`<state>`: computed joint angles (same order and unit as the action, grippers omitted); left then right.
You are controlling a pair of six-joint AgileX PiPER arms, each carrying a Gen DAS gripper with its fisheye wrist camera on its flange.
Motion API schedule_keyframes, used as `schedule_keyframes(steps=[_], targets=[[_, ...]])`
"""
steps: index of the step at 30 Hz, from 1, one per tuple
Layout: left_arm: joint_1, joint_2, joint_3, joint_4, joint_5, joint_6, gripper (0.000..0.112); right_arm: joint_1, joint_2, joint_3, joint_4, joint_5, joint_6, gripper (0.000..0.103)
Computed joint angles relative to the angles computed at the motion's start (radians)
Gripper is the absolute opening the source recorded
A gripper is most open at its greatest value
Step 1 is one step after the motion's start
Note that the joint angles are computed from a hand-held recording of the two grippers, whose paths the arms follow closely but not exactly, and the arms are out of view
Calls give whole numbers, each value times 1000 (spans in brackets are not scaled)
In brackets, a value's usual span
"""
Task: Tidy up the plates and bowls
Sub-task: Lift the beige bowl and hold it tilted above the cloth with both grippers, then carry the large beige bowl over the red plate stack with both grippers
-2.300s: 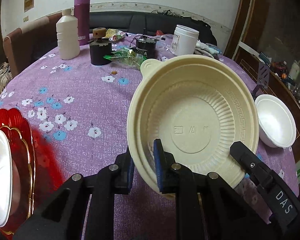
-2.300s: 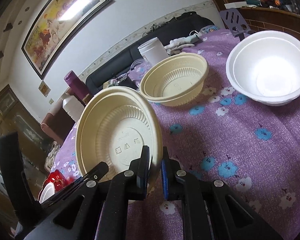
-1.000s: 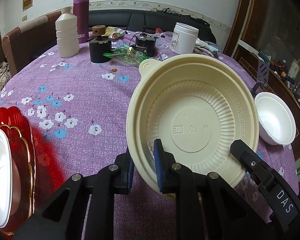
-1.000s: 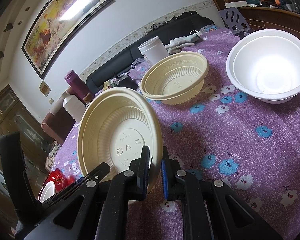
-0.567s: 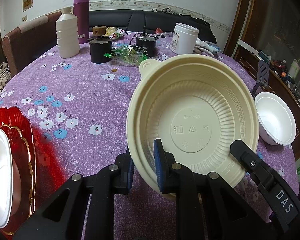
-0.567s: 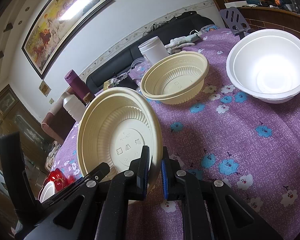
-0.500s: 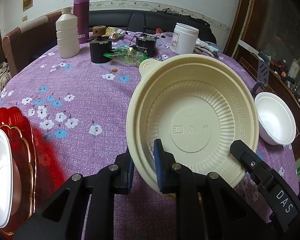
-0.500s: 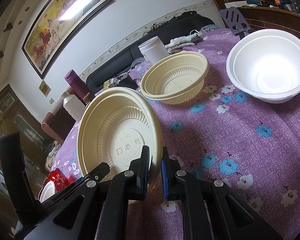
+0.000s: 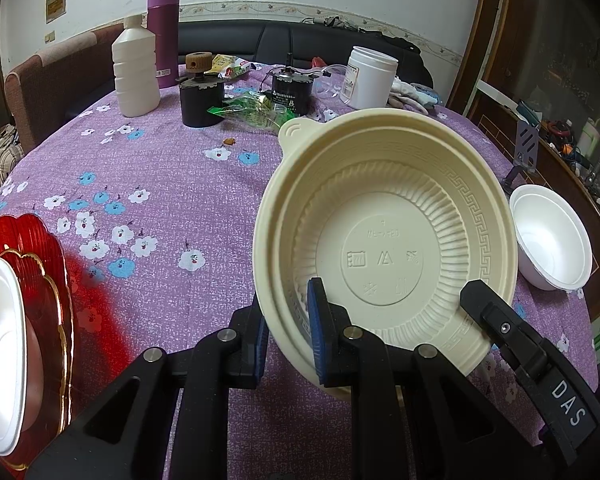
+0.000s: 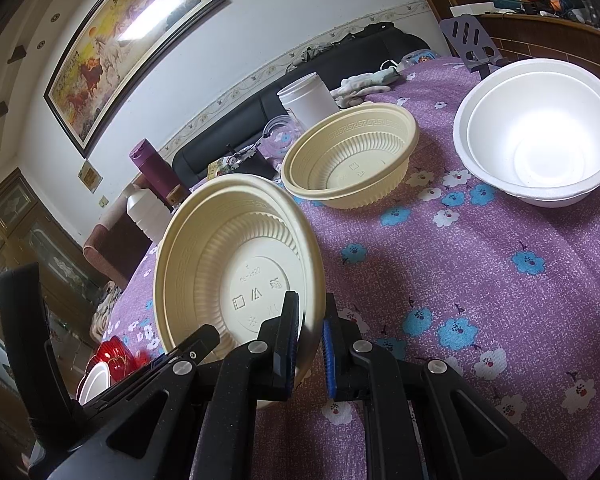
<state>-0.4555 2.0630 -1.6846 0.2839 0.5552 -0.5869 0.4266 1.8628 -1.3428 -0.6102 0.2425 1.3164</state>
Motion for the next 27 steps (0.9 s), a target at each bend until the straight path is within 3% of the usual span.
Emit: schedule_keyframes(steps=[7, 10, 20, 27], targets=[[-2, -1, -1, 10, 3, -13, 16, -1, 0, 2, -10, -8, 10, 11], [-11, -33, 18, 76, 7, -61, 16, -4, -13, 11, 16, -26, -9, 10], [33, -343, 307, 297, -27, -246, 18, 123, -89, -51, 100, 16, -129, 10], [178, -537, 454, 201, -17, -146, 18, 228, -12, -236, 388, 77, -444, 10]])
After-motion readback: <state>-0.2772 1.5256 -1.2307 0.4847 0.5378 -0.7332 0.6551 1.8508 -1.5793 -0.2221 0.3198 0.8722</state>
